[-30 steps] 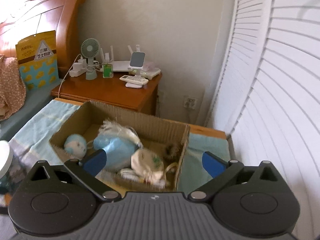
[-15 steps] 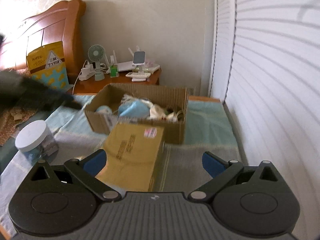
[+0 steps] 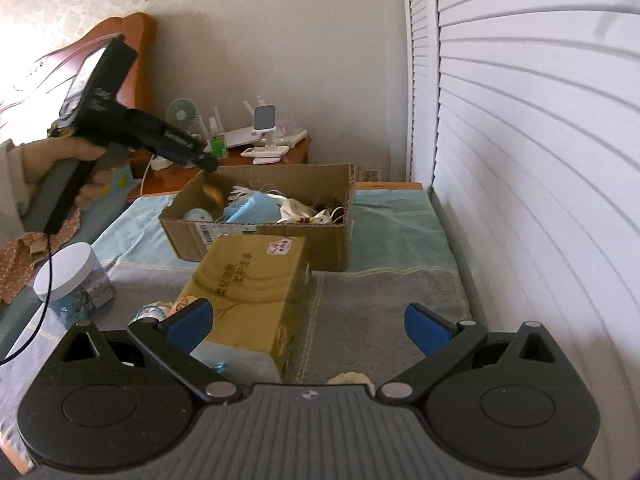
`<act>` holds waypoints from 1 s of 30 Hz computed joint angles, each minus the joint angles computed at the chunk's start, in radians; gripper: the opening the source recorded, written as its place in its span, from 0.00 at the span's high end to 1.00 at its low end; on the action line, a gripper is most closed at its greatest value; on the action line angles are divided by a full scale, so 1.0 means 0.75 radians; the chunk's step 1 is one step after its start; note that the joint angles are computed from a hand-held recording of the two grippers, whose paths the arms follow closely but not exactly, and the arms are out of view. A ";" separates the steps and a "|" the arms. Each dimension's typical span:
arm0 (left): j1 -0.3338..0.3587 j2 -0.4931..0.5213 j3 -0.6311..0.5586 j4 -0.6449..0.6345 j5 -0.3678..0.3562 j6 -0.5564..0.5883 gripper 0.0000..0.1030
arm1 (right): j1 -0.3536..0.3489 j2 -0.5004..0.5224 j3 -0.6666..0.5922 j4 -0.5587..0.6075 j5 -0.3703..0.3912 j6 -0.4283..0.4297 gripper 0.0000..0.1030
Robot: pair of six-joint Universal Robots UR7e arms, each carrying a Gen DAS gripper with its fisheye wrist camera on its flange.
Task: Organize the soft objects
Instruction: 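Lower the orange cap into the box and open the left tool, then grasp the blue patterned sachet with the right tool while the left tool withdraws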
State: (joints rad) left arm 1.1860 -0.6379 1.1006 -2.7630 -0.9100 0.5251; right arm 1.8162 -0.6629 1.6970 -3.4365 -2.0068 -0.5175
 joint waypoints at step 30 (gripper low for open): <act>-0.117 -0.544 0.951 -0.341 -0.099 0.031 0.11 | 0.028 -0.012 0.125 0.029 -0.108 0.001 0.00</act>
